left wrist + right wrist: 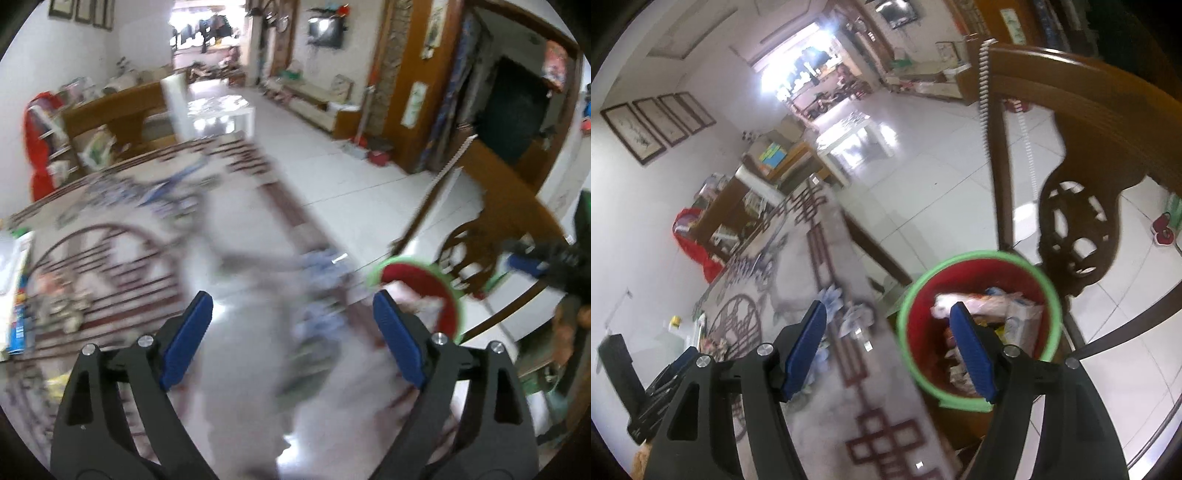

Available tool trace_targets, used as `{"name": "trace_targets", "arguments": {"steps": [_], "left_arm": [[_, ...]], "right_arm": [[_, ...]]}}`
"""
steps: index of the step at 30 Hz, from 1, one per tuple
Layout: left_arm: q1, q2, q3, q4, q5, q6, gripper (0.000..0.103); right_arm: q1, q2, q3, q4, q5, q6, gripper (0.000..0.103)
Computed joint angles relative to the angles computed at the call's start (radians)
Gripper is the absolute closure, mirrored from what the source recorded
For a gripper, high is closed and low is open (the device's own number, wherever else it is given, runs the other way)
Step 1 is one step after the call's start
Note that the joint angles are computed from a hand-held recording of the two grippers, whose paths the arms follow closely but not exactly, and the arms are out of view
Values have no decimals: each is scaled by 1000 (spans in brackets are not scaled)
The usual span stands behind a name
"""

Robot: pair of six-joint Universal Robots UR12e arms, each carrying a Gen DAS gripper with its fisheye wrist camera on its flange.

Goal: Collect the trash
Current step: 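Grasp the yellow packet on the table with the left gripper, then grasp the red-patterned crumpled paper with the right gripper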

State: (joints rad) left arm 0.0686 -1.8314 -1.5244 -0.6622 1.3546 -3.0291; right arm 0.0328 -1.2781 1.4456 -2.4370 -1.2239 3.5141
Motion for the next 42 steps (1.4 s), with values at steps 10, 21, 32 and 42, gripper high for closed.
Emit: {"name": "trace_targets", "arguments": {"steps": [10, 21, 32, 42], "left_arm": [[173, 18, -32, -284, 135, 352, 14], [222, -26, -31, -336, 61, 503, 30], [325, 45, -106, -260, -190, 202, 82], [396, 111, -194, -168, -265, 62, 82]], "right_arm": [[120, 32, -54, 58, -34, 10, 32], [243, 67, -111, 107, -104, 33, 32], [347, 232, -358, 233, -78, -93, 32], [442, 579, -906, 506, -32, -285, 27]]}}
